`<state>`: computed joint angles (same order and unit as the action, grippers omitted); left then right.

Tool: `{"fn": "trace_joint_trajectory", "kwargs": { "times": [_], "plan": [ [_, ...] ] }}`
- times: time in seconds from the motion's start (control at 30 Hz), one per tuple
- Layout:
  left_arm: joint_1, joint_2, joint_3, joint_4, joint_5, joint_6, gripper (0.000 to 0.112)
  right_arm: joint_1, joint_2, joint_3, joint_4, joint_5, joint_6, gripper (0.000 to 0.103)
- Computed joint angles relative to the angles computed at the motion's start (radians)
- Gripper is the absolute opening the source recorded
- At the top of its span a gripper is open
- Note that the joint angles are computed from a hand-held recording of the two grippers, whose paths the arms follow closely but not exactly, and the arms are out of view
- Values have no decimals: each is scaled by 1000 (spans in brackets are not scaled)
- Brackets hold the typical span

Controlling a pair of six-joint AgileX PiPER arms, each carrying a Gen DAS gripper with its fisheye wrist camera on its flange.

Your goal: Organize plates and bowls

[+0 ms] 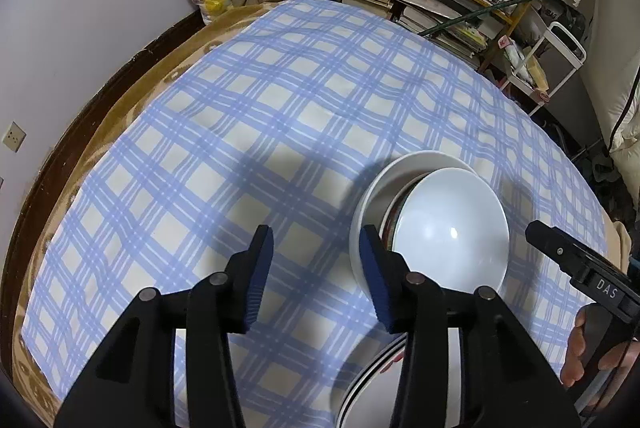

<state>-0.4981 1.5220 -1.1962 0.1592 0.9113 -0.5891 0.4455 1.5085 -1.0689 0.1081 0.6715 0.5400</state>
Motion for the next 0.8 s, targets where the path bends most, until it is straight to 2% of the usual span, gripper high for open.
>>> {"fn": "trace_joint_trajectory", "kwargs": {
  "times": [0.3,0.8],
  "plan": [
    [-24,24,-6,28,6,-8,51,-23,35,35,100,-36,-58,98],
    [10,44,2,-69,5,43,52,-15,76,13,132,-1,-93,98]
  ]
}}
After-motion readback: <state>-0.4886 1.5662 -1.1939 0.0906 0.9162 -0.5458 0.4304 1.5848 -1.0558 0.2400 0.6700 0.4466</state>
